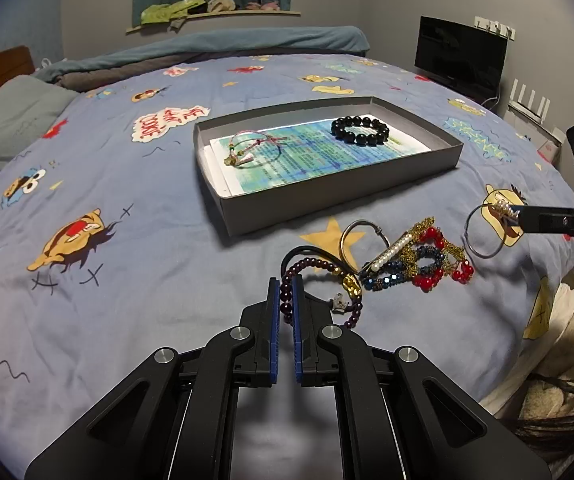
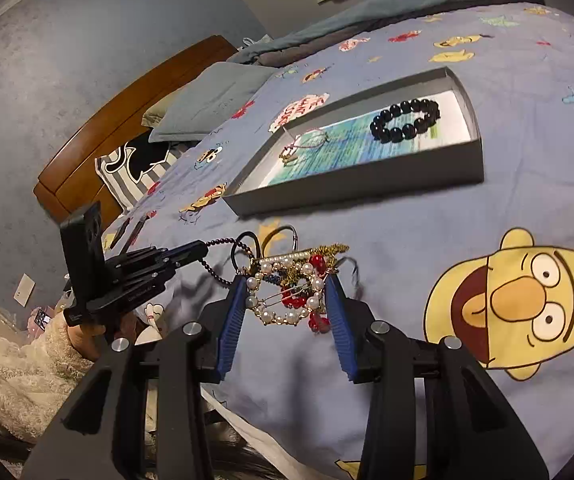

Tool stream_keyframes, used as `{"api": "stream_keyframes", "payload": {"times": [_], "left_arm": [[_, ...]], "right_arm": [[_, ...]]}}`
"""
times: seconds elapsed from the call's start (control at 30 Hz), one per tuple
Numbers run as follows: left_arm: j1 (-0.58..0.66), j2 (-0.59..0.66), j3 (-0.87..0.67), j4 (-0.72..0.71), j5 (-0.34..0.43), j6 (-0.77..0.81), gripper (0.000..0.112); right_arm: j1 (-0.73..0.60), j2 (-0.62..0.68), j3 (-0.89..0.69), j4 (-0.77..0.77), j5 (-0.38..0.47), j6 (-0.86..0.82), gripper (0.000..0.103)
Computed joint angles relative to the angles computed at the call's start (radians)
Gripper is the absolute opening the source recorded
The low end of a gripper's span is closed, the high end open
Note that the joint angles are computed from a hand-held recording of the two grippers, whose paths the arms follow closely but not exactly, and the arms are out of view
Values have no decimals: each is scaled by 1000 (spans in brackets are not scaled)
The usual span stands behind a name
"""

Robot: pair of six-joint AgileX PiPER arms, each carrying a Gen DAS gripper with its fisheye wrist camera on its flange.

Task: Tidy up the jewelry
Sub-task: 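Lift and hold the red bead bracelet and pearl hair clip above the pile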

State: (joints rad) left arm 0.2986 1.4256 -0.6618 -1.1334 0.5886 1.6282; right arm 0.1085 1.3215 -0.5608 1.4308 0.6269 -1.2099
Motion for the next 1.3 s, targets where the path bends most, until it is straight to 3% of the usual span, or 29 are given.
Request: {"api": "stream_keyframes", "payload": {"times": [0.17,0.33,0.47,0.83,1.17,1.3], "left_arm": [[-1,0,0,-1,-3,0,6],[-1,0,0,-2,-2,2,6],[-2,0,-3,6,0,-6,6],[-13,-8,-10,25,3,-33,6],[-16,1,-12,24,-2,-28,6],[-18,6,-14,28,-1,-31,6]], "right_arm": [[13,-24,-9,-24,-20,18,40],[-72,16,-17,23,108,-4,40],[-86,36,-19,10,114,2,40],[-22,0,-4,-105,-13,71,40],[-38,-8,11,-240,-15,159,40],[-5,3,25,-311,-88,222,40]]}}
